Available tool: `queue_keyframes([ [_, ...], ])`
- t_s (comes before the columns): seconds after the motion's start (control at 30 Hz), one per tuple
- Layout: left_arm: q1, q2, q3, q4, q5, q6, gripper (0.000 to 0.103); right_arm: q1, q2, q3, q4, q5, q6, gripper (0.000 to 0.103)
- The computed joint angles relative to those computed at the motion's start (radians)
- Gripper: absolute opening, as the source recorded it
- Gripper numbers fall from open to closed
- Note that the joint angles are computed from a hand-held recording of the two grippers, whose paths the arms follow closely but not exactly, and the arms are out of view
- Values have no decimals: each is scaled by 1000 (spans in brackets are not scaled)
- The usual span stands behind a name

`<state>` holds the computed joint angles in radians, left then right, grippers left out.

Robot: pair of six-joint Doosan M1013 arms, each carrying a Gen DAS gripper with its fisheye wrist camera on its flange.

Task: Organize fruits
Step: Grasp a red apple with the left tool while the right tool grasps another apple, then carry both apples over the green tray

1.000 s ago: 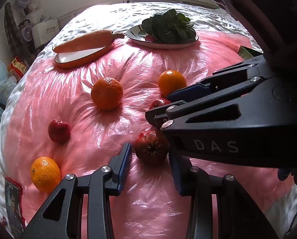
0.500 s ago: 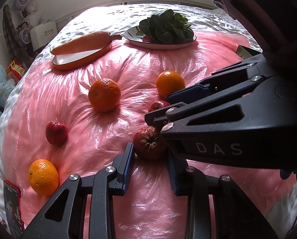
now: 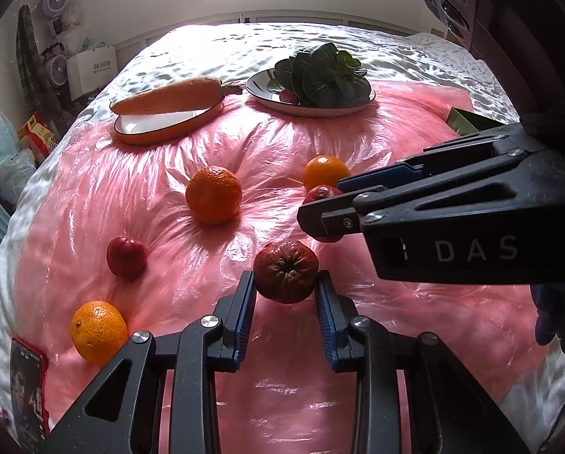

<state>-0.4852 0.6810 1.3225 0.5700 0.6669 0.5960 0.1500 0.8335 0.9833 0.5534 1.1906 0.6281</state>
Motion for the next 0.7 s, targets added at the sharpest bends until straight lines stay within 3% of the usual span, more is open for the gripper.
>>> queue_keyframes([
  [0.43,-17,-34,23,19,4,12,27,-34,-66,87,-6,-36,18,28],
  [0.7,-39,-44,18,-54,-7,120,27,-79,-117,150,-44,-37,53,28],
])
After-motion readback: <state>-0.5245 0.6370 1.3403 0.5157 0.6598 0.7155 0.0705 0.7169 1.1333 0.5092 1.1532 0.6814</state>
